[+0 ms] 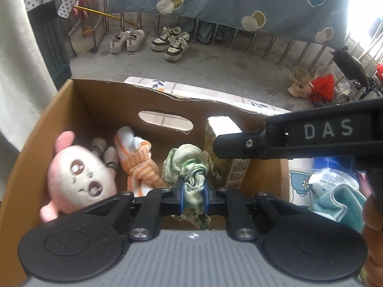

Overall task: Organize soft objects
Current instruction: 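Lower the scrunchie and small box into the cardboard box and open both grippers, then move both tools back toward the remaining items on the table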

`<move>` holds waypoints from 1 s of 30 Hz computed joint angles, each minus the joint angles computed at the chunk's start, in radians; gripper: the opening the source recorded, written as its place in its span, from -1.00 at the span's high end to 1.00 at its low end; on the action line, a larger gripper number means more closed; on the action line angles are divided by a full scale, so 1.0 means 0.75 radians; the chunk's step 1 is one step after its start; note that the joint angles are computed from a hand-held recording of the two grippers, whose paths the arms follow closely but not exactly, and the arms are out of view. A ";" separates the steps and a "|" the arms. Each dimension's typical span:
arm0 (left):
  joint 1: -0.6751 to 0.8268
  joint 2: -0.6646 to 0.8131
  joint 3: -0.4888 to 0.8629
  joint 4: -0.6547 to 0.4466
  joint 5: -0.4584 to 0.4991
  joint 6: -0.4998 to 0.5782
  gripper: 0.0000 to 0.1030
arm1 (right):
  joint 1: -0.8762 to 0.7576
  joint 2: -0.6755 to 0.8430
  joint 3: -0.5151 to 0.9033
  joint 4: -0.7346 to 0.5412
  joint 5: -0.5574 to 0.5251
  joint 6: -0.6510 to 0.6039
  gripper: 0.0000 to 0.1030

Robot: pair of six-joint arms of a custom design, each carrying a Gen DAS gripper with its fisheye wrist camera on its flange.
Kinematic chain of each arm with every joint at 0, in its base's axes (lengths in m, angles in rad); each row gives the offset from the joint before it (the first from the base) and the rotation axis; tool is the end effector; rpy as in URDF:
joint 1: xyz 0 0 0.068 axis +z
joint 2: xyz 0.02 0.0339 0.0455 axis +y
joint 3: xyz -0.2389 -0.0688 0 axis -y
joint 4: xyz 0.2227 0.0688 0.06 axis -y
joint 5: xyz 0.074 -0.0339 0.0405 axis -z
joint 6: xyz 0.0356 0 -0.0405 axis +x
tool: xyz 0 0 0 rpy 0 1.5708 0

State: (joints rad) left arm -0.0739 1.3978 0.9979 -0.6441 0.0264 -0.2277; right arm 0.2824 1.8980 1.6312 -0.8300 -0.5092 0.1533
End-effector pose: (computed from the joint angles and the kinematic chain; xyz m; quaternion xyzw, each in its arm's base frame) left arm 0.2617 -0.0203 0.2227 -0.0707 0.9628 -0.0517 0.2555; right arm 0.3557 0.1213 0.2454 -0.1197 0.9349 0.2881 0.1689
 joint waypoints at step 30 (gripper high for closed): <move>-0.207 -0.411 0.043 -0.255 -0.219 -0.183 -0.46 | -0.432 -0.503 -0.124 -0.298 -0.323 -0.314 0.09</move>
